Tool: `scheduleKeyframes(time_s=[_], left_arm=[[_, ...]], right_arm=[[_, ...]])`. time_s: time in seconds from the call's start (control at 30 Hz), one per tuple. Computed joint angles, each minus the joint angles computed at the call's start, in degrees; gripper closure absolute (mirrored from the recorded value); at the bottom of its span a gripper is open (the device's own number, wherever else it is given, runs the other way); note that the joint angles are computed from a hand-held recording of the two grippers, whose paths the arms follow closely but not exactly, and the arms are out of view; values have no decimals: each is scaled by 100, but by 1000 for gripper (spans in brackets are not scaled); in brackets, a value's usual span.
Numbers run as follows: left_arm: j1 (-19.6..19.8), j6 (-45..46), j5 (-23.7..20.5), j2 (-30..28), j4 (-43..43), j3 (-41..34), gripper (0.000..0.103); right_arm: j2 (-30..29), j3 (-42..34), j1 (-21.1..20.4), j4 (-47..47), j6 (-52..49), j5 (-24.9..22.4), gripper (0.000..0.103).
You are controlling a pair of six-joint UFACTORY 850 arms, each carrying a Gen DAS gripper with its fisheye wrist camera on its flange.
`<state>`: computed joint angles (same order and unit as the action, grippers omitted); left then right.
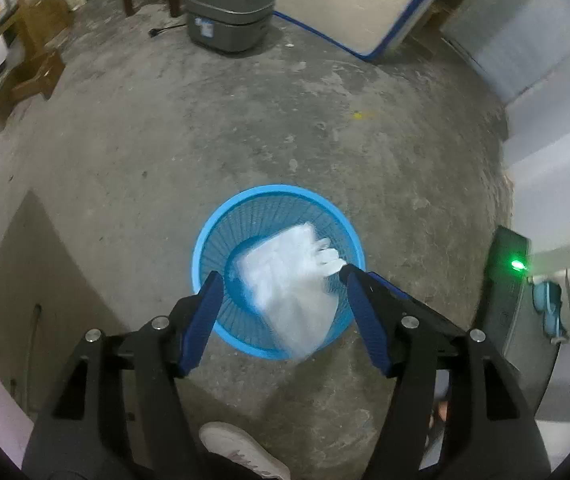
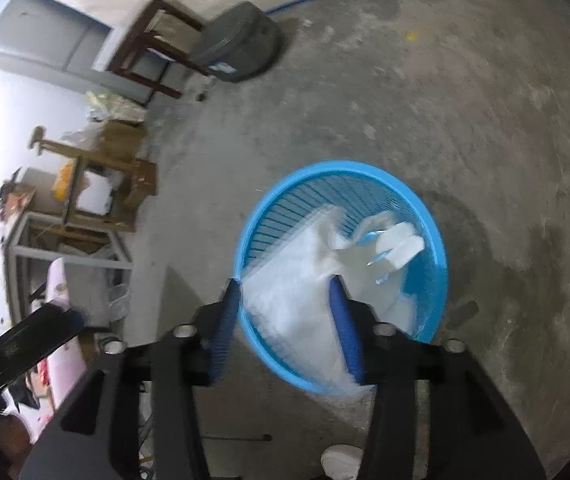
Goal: Collect trash
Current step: 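Carry both tissues to the blue wastebasket and open both tools over it, then move both tools back over the table clutter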
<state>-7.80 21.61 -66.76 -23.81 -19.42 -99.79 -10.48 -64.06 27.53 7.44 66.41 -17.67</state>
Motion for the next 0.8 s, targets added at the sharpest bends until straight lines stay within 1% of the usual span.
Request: scheduleKeyframes(time_s=[0.03, 0.07, 0.1, 0.13, 0.17, 0.23, 0.27, 0.3, 0.37, 0.4, 0.43, 0.47, 0.5, 0.53, 0.57, 0.63, 0.73, 0.8], left_arm=[[26, -49, -62, -27, -14, -57, 42], [95, -22, -145, 9, -99, -84, 42], [151, 27, -154, 26, -135, -135, 42], [196, 74, -76, 51, -146, -170, 42], [290, 194, 24, 198, -261, -149, 41], [494, 542, -8, 388, -572, -191, 35], [636, 800, -62, 534, -735, -238, 33], [751, 986, -107, 644, -823, -259, 32], [1042, 1388, -257, 884, -1061, -345, 26], [1296, 1614, -381, 1059, -1203, -388, 24], [1450, 1734, -458, 1135, -1295, -434, 24], [1734, 1926, -543, 1302, -1430, -431, 23], [1936, 2028, -615, 1404, -1521, -430, 22], [2179, 2119, -730, 1499, -1625, -453, 21], [2533, 2255, -933, 1584, -1814, -482, 20], [3069, 2384, -1226, 1691, -2069, -514, 20], [4011, 2637, -1595, 1736, -2405, -614, 19], [4646, 2781, -1678, 1726, -2568, -678, 19]], right_arm=[[-54, -53, 1, -206, 238, -162, 56], [-63, -52, 13, -302, 350, -229, 56], [-43, -45, 23, -351, 408, -247, 56], [25, -21, 83, -610, 665, -242, 56], [85, -31, 143, -823, 825, -289, 56], [182, -168, 271, -1297, 1042, -552, 55], [249, -267, 366, -1632, 1190, -731, 51], [296, -446, 530, -2140, 1401, -1026, 47], [347, -761, 806, -2859, 1651, -1543, 32], [356, -938, 966, -3212, 1750, -1811, 28], [347, -1179, 1171, -3592, 1806, -2143, 21], [319, -1420, 1356, -3869, 1782, -2432, 16], [272, -1679, 1532, -4077, 1671, -2680, 14], [227, -1867, 1647, -4185, 1571, -2832, 11], [164, -2111, 1788, -4296, 1442, -2996, 8], [-26, -2669, 2065, -4479, 1158, -3269, 6], [-395, -3511, 2444, -4707, 802, -3599, 6], [-875, -4428, 2747, -4844, 463, -4143, 6]])
